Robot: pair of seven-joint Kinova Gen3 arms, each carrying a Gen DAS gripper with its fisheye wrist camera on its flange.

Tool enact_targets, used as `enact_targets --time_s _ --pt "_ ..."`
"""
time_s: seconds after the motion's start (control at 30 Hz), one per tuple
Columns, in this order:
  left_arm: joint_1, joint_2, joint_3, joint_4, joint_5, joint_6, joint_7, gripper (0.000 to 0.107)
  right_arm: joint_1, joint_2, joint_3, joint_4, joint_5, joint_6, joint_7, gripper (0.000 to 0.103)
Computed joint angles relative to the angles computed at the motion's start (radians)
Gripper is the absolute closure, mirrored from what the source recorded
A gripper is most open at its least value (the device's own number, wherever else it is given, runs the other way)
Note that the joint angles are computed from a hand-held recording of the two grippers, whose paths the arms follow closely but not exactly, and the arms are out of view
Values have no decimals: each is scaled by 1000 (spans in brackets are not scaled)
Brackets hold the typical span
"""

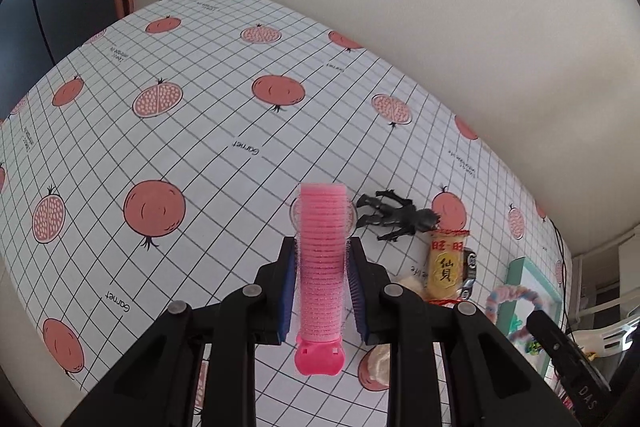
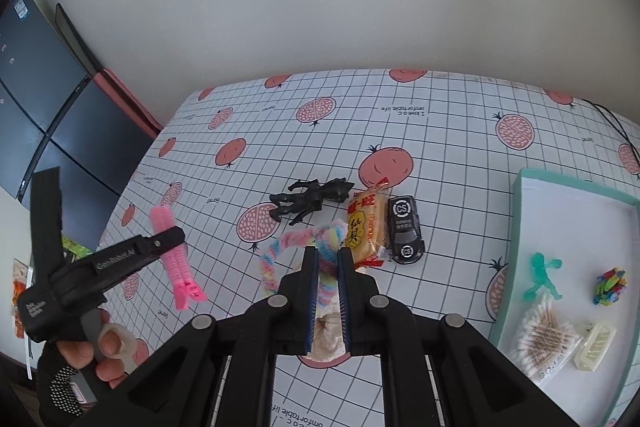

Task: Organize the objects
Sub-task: 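Lift the pink comb with left tool while right tool lifts the braided rope toward the tray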

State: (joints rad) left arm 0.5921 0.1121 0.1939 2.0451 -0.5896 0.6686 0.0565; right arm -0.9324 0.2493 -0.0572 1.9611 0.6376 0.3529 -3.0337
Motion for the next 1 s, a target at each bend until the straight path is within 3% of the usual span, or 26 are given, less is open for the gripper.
enact_targets --time_s 0.3,0.5,0.8,1.0 --pt "48 33 10 -66 -62 -4 36 82 37 -38 3 57 12 3 -23 93" --pt "100 99 -8 -136 -53 -29 4 82 84 -73 -3 120 49 11 -77 93" --pt "205 174 -58 -231 -34 -81 -39 82 209 -159 -23 260 152 -34 -215 93" --pt "257 242 -72 -325 9 -85 -104 82 300 -206 -65 321 191 -16 -254 93"
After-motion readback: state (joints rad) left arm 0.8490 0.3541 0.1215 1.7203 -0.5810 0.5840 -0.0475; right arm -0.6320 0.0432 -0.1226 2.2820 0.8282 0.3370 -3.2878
